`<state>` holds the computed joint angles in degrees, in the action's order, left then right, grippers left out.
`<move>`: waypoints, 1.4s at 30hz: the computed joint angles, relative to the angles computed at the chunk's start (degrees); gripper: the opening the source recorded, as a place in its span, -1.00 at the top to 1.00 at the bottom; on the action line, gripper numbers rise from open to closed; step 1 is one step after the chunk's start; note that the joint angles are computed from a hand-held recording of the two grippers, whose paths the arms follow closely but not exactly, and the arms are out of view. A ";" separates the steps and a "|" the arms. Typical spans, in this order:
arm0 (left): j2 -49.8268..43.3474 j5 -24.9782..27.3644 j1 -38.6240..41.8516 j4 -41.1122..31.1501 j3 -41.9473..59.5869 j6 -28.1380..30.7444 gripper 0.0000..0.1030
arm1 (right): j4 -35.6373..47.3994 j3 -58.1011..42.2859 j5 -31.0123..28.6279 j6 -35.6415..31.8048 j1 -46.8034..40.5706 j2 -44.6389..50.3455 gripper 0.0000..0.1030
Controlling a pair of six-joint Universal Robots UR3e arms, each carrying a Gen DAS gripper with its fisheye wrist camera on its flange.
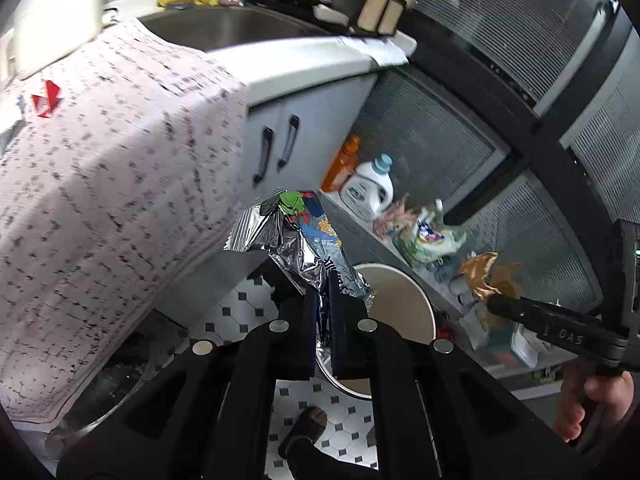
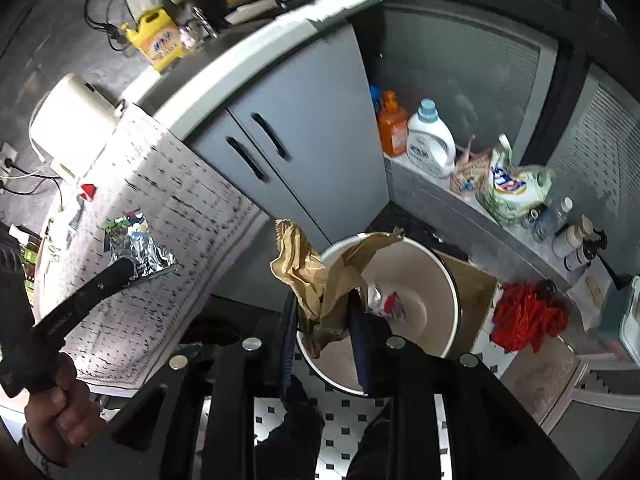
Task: Collect trash
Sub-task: 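Carry both held items down to the white bin, then open the right tool over the bin while the left tool releases the foil wrapper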
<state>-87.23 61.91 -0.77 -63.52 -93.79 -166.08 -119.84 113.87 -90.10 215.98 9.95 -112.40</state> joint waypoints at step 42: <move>-14.61 -3.56 -18.85 1.14 3.67 0.26 0.26 | 27.11 6.57 4.45 -11.27 -23.23 -33.87 -0.07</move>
